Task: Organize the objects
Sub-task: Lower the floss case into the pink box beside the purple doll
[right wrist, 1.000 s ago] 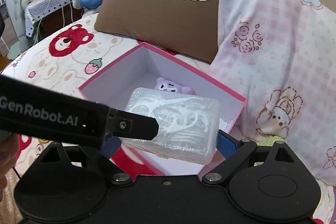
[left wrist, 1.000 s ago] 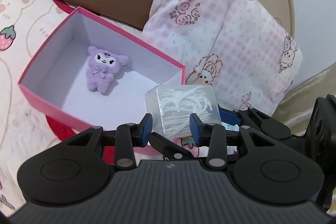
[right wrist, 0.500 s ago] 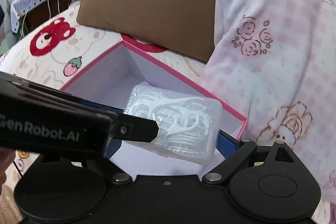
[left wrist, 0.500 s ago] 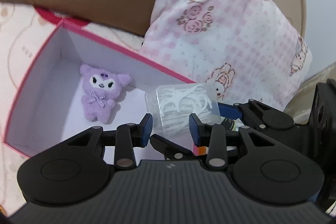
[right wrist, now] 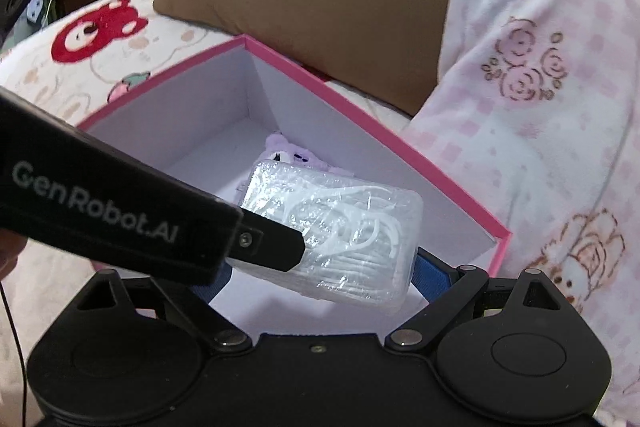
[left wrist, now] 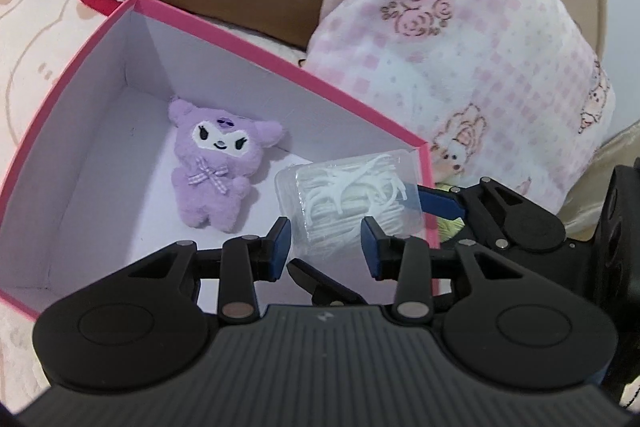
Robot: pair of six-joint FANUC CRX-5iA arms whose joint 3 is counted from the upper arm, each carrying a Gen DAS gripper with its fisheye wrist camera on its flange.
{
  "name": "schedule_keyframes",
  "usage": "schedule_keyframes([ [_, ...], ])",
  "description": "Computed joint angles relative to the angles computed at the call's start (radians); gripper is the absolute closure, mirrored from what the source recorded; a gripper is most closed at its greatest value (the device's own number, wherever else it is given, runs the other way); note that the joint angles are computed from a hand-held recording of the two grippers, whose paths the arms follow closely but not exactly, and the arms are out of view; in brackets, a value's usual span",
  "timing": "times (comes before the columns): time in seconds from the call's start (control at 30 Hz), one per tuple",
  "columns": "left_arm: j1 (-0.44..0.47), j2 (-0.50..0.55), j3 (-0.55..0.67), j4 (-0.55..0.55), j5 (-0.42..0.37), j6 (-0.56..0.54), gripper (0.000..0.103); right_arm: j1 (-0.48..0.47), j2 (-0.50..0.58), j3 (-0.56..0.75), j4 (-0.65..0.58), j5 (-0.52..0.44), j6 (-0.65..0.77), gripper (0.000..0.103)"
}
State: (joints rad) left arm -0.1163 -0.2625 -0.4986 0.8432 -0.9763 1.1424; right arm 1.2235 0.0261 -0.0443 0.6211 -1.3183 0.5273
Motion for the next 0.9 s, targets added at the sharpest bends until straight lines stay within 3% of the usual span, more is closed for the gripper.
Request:
schedule_keyframes([
  [0.2, -0.002, 0.025, -0.004, -0.016, 0.041, 0.01, 0.068, -0.047, -0.004, -0.003, -0.074, 0.066, 0.067, 0.006],
  [0.43, -0.008, 0.052, -0.008, -0.004, 0.036, -0.002, 0.066, -0.075, -0.01, 0.015, -0.158, 0.065, 0.137, 0.009],
  [0.57, -0.01, 0.073, 0.009, -0.022, 0.039, 0.04, 0.066, -0.074, 0.019, 0.052, -0.173, -0.002, 0.152, 0.027],
  [0.7, -0.028, 0.087, 0.059, -0.115, 0.058, 0.099, 0.066, -0.08, 0.045, 0.07, -0.174, -0.036, 0.138, 0.042],
  [0.9, -0.038, 0.157, 0.16, -0.198, 0.002, 0.156, 0.066, -0.078, 0.08, 0.095, -0.171, -0.079, 0.093, 0.049],
])
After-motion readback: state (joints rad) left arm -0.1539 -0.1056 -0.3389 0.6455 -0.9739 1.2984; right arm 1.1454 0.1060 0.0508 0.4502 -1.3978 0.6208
